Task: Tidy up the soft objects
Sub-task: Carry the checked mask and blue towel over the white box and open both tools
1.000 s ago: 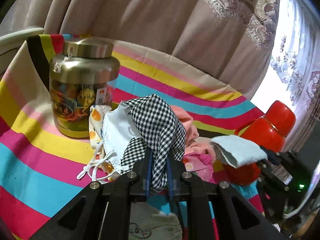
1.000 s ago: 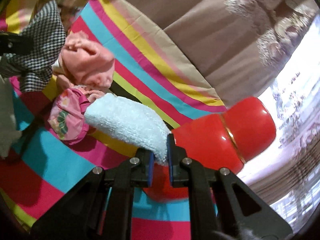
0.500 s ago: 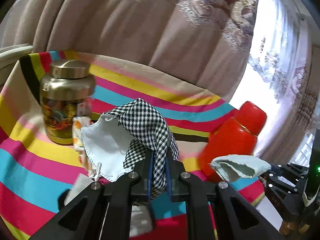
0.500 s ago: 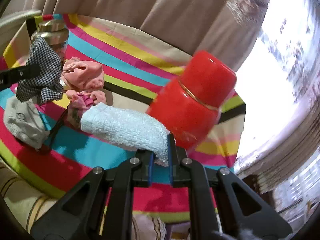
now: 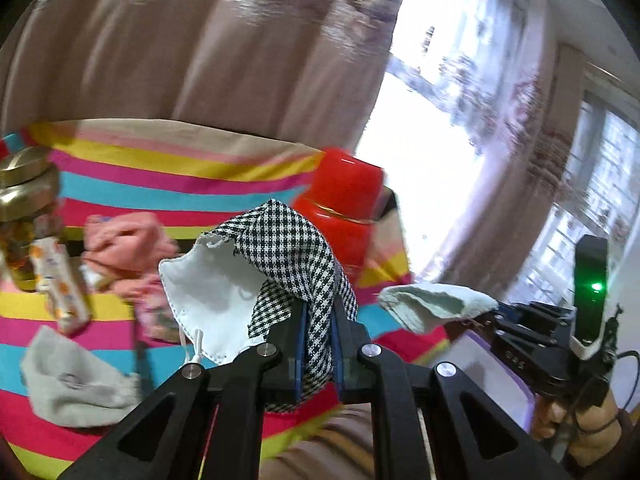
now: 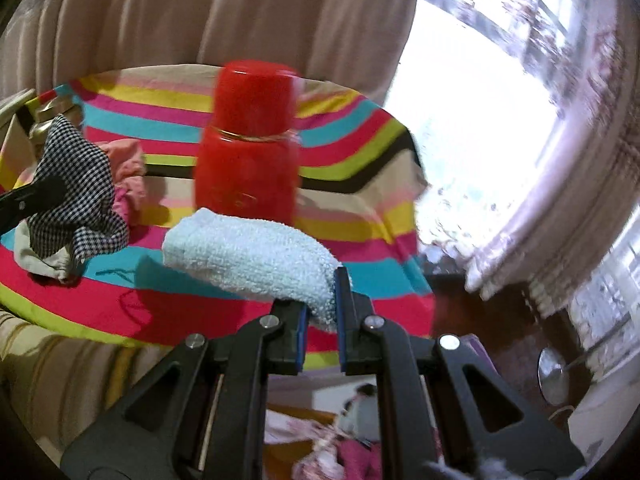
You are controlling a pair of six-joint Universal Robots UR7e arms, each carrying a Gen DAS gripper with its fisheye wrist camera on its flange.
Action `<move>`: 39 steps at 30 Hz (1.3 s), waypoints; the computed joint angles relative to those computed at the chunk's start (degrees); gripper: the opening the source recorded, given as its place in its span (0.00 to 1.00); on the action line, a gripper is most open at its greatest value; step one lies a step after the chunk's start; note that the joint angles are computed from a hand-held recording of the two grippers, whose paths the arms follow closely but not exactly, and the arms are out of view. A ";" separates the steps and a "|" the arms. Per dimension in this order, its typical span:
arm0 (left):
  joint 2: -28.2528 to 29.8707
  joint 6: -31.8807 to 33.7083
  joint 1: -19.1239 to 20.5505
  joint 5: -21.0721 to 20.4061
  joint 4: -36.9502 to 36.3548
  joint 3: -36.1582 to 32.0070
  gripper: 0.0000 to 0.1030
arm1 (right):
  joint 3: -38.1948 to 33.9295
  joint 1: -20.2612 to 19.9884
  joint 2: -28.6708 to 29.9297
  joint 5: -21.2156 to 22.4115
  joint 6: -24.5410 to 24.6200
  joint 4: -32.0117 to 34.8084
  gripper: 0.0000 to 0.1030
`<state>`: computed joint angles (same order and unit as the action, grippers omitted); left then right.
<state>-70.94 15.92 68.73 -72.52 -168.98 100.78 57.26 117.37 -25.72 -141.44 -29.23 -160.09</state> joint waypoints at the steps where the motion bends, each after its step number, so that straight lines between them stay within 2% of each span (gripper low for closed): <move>1: 0.17 -0.05 -0.54 -0.24 0.42 0.22 0.11 | 0.73 -0.27 -0.74 -0.22 0.24 -0.17 0.14; 13: 5.00 -1.27 -6.12 -5.99 8.93 -0.01 0.11 | 11.80 -4.09 -10.71 -4.94 6.00 -3.77 0.14; 24: 9.54 -4.02 -7.75 -8.91 17.91 -2.98 0.13 | 16.72 -7.05 -15.81 -8.80 8.87 -5.51 0.14; 26: 10.45 -5.33 -7.53 -8.49 21.39 -4.40 0.17 | 17.11 -7.49 -16.27 -9.52 9.48 -5.44 0.14; 30: 11.53 -10.10 -7.22 -3.51 25.12 -5.70 0.63 | 18.53 -8.14 -17.56 -10.21 11.62 -3.81 0.16; 31: 11.52 -10.88 -7.07 -3.03 25.47 -5.85 0.65 | 18.68 -8.17 -17.67 -10.38 11.95 -3.43 0.17; 36: 11.08 -13.79 -5.84 -2.98 25.85 -6.24 0.65 | 19.07 -8.42 -18.17 -10.31 14.55 0.26 0.24; 38: 10.41 -14.34 -5.98 -3.12 25.26 -5.09 0.65 | 19.17 -8.36 -18.24 -10.26 14.91 1.02 0.33; 39: 10.31 -14.37 -5.93 -3.33 25.15 -4.99 0.65 | 19.21 -8.34 -18.20 -10.21 14.64 0.87 0.42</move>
<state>-60.63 1.55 62.80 -75.85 -143.83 95.78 76.47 109.04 -43.92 -151.64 -14.59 -159.22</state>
